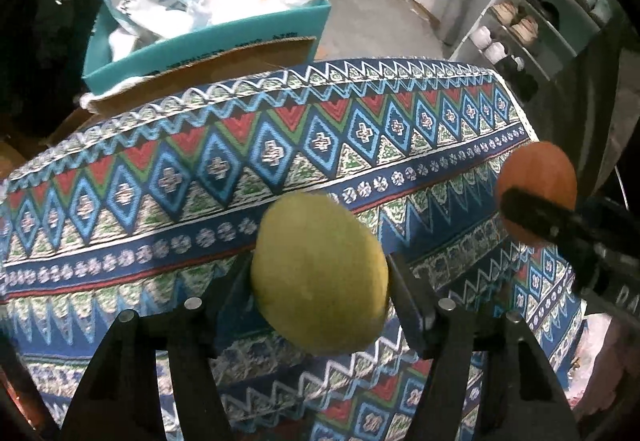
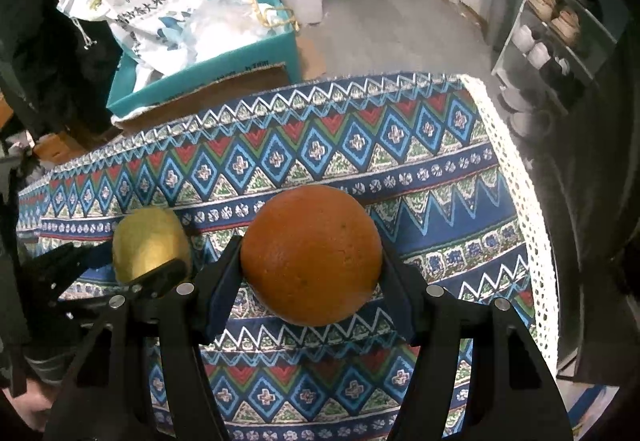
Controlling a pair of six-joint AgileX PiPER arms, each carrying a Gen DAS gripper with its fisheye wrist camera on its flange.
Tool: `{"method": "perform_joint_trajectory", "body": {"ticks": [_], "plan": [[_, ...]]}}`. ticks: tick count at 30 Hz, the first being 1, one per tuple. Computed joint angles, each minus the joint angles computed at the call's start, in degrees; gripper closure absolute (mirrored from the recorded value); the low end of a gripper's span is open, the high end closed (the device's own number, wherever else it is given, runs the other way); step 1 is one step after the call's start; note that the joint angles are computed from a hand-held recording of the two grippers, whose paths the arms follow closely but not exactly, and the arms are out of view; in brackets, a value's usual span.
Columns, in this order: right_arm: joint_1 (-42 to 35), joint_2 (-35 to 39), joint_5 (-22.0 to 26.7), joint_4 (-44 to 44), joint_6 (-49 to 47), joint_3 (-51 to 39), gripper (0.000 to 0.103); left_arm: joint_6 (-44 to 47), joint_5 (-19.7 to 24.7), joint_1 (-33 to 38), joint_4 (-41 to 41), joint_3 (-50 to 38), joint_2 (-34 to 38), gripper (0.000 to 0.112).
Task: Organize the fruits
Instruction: 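Carry the pear in the left tool and orange in the right tool over the bowl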
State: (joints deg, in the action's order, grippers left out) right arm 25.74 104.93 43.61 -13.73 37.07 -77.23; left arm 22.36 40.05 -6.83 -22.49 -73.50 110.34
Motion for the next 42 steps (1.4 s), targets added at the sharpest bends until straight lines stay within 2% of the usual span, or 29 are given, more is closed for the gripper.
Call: {"method": "perform_joint_trajectory", "body": {"ticks": [11, 27, 38, 42], "plan": [[3.93, -3.49, 2.22, -3.15, 2.69, -0.99, 0.038, 3.4, -1.24, 3.27, 2.64, 5.4, -10.44, 0.045], [13.21, -8.16, 7.02, -9.97, 6.7, -6.0, 0.038, 11.62, 6.31, 11.45, -2.2, 5.43, -22.03, 0.045], [19.55, -10.53, 9.16, -13.0, 7.78, -9.63, 0.038, 19.75, 14.5, 21.7, -7.75, 5.19, -29.28, 0.045], [21.32, -10.56, 9.35, -12.95, 7.75, -10.8, 0.038, 23.02, 15.19, 25.47, -8.92, 6.06, -31.53, 0.045]]}}
